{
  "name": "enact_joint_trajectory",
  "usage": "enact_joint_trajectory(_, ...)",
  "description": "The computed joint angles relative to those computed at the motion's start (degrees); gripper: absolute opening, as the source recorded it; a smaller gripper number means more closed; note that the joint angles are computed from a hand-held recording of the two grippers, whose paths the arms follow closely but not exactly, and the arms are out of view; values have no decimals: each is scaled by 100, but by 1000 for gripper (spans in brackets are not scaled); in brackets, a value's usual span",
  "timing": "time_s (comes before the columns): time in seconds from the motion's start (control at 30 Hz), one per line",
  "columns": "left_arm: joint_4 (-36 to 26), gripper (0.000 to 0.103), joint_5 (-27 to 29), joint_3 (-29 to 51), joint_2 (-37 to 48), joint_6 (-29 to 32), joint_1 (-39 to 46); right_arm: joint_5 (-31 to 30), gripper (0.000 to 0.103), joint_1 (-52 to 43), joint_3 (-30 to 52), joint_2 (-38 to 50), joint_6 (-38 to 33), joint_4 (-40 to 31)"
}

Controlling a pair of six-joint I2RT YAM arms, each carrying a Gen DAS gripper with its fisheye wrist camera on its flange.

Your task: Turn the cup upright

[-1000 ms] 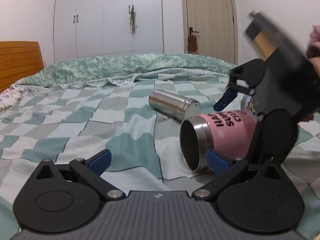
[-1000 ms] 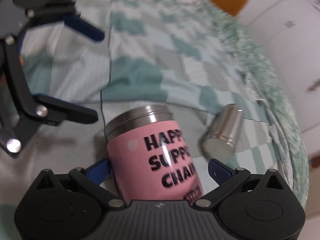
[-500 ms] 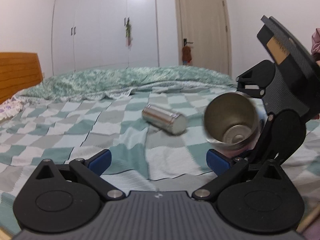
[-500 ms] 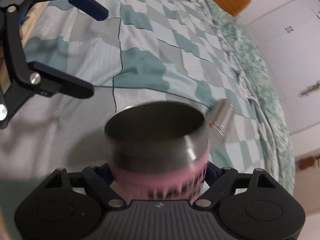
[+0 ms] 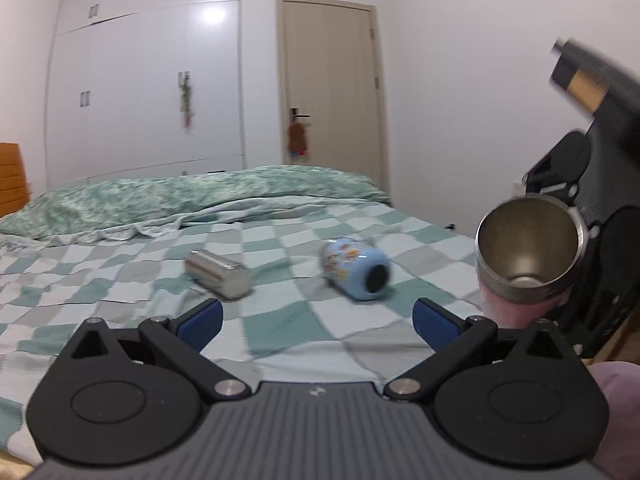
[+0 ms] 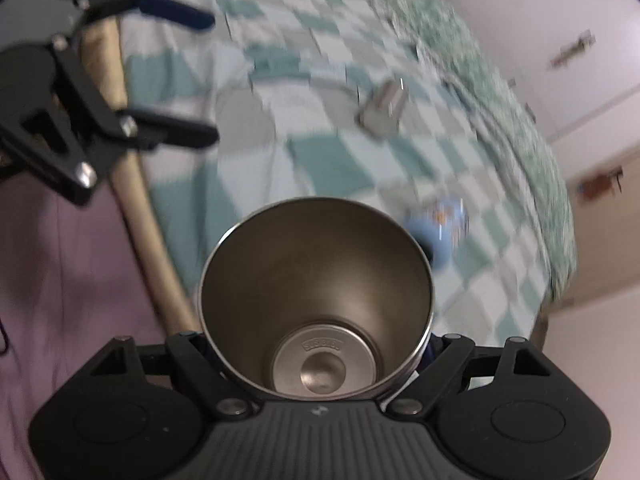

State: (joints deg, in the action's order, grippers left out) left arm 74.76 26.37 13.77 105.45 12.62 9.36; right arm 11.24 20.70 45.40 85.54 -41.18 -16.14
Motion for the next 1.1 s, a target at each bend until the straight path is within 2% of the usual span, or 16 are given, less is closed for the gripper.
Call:
enact_joint_trajectory(0.1,175,103,-137,-156,97,-27,-241,-20,83,-277,164,394,320,-151)
enact_joint_trajectory(0.27,171,103,-398,-98,387,-29,-449,-290,83,-616,813,1584,668,138)
enact_joint_trajectory(0.33,47,103,-504,25,499,-9,-476,-428,83,-699,1056,1980,784,274)
enact_joint_trajectory(0.53,-465,103,-893,513,792,14,-645,-1145,83,-965,1556,2454,1295,515)
enact_joint_trajectory(0.57,-542,103,-930,577,825,22,-678,-1285,84,-1036,1487,2447,1279,656)
enact_joint_trajectory(0.63,-649,103,-1029,640,849,42,-778,-1625,96,-1197,1129,2216,1325,1096)
enact_joint_trajectory(0.7,-733,103,-1193,651,821,47,-952,-2276,102,-1518,652,1817,1369,1522)
enact_joint_trajectory(0.8,-899,103,-1457,697,727,53,-1244,-3138,103,-2083,-35,1194,1432,1990)
enact_joint_trajectory(0.9,-1059,103,-1713,704,579,-61,-1567,-3513,103,-2599,-751,809,1462,2753)
enact_joint_trajectory(1.0,-1303,103,-2155,722,395,-258,-2007,-3895,103,-3211,-1290,844,1764,3651)
enact_joint_trajectory(1.1,-1865,103,-2838,915,153,-605,-2582,-4330,103,-3853,-1832,1099,2157,4802)
